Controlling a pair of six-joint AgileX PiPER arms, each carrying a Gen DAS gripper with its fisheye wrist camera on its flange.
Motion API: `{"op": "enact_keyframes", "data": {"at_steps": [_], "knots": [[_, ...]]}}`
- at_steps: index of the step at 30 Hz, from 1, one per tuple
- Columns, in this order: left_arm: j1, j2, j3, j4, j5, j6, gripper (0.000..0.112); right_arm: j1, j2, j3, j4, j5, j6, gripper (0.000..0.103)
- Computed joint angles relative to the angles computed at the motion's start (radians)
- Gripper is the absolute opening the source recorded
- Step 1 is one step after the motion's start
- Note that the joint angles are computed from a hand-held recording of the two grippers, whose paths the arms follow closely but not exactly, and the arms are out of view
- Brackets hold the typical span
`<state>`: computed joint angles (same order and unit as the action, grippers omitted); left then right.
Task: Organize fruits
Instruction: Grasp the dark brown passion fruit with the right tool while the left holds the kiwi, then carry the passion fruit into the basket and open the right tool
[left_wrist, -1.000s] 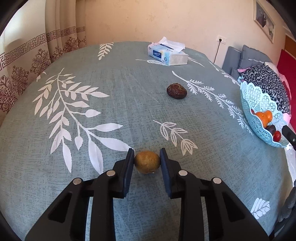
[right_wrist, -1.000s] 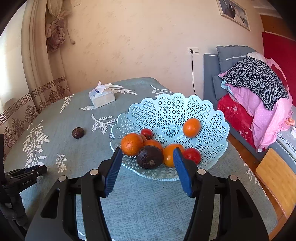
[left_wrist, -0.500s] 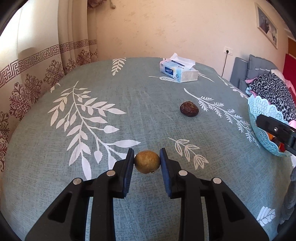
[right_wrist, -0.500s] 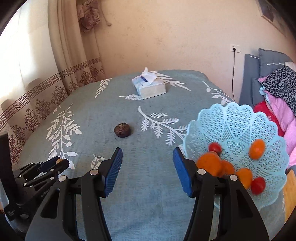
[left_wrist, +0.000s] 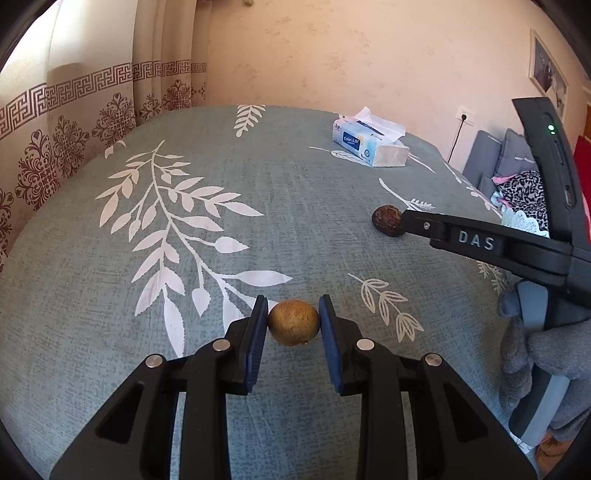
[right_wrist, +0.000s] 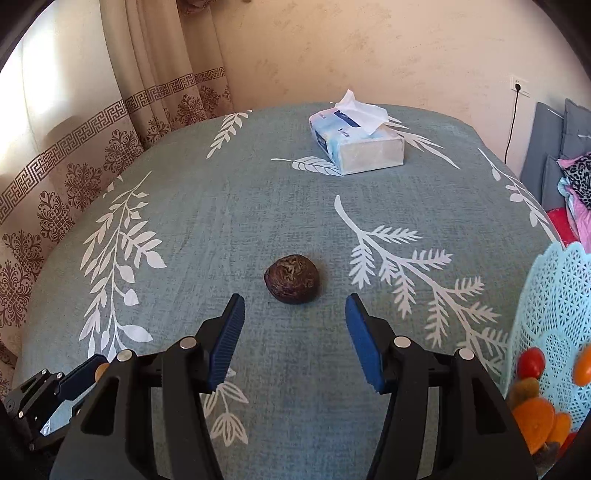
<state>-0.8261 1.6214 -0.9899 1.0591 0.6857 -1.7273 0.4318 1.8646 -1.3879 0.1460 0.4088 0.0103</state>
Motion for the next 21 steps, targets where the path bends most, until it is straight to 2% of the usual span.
{"op": "enact_keyframes", "data": {"at_steps": [9,12,14,21], "knots": [[0.007,-0.003,0.007,0.006,-0.019,-0.01,0.029,0.018,0.16,-0.211,-0.062,0.099,0.073,0.056],[0.007,-0.004,0.009,0.006,-0.021,-0.011,0.029,0.018,0.206,-0.263,-0.079,0.129,0.1,0.049],[0.006,-0.004,0.009,0.006,-0.021,-0.01,0.029,0.02,0.212,-0.266,-0.108,0.12,0.126,0.044],[0.007,-0.001,0.007,0.003,-0.025,-0.007,0.029,0.026,0.188,-0.229,-0.154,0.108,0.173,0.043]]}}
